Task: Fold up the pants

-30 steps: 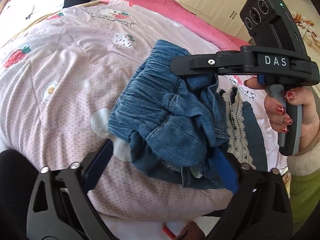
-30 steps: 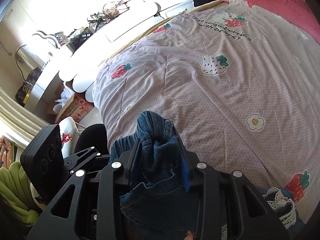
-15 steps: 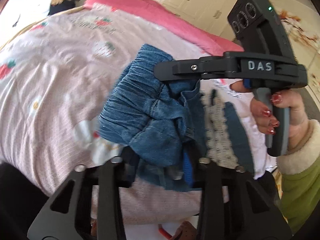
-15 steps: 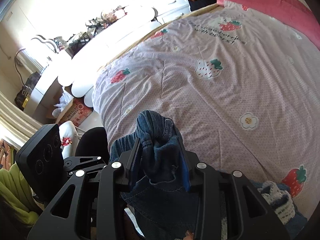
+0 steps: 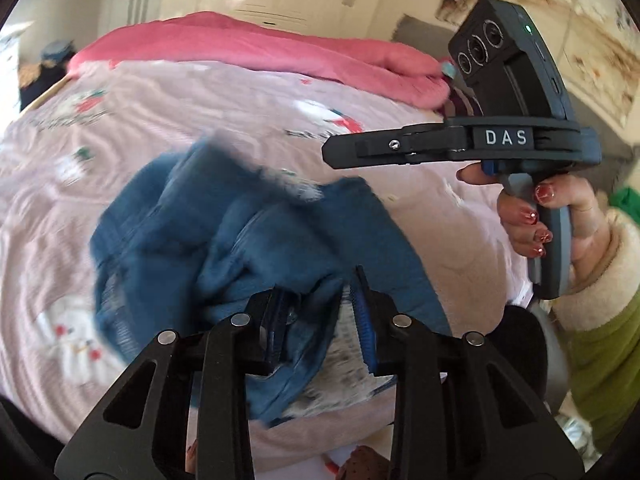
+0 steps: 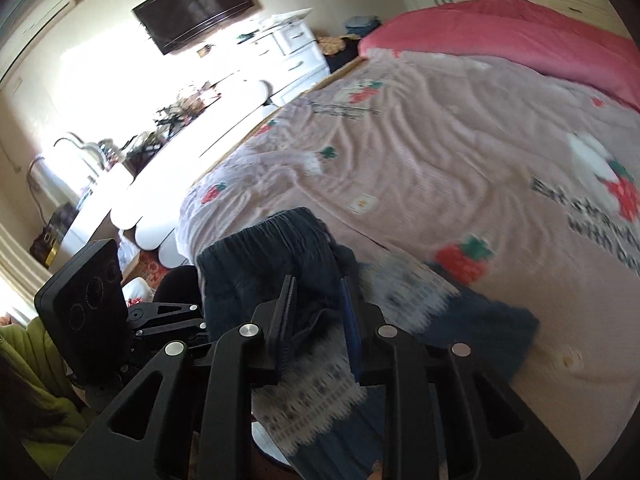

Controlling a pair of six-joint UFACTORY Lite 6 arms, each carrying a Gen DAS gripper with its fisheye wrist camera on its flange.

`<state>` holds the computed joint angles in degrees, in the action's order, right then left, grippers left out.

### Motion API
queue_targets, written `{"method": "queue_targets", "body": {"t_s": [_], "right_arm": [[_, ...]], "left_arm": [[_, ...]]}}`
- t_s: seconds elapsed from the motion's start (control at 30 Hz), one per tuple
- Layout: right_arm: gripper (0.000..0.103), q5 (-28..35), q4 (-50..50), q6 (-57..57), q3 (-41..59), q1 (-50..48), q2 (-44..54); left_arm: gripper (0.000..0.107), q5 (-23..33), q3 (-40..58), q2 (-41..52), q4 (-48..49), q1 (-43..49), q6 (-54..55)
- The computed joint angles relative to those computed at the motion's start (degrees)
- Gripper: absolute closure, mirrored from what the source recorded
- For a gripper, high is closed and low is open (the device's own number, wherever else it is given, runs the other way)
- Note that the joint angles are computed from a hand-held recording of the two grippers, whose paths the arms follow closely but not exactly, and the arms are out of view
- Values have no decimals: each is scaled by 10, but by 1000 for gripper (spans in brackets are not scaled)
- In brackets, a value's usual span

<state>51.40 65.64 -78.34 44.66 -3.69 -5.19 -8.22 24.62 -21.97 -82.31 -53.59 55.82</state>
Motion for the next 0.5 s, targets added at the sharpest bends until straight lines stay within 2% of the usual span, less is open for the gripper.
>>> {"method": "queue_targets", "body": {"t_s": [0.13,0.23,0.27,0.3,0.33,0.47,0.5], "right_arm": [[79,39,-2,-28,-27,-77,-4],[76,50,-9,-7,-6,-86,-6],[68,55,-13,13,13,-72,-1],[45,55,-18,30,28,-59,2],[31,40,-24,56,48,-30,2],[25,-24,-124,177,174,113,71],[19,-20,-161,216,222,147,114]], "left_arm": [[84,-21,57,102,70,-49,-92],[84,-58,90,143,7,-92,-31],[84,-66,99,152,-4,-102,-16],[84,-67,103,156,-11,-106,-9],[84,-62,103,157,-5,-105,-14],[84,-39,72,131,81,-80,-97],[84,-29,55,112,101,-67,-110]]}}
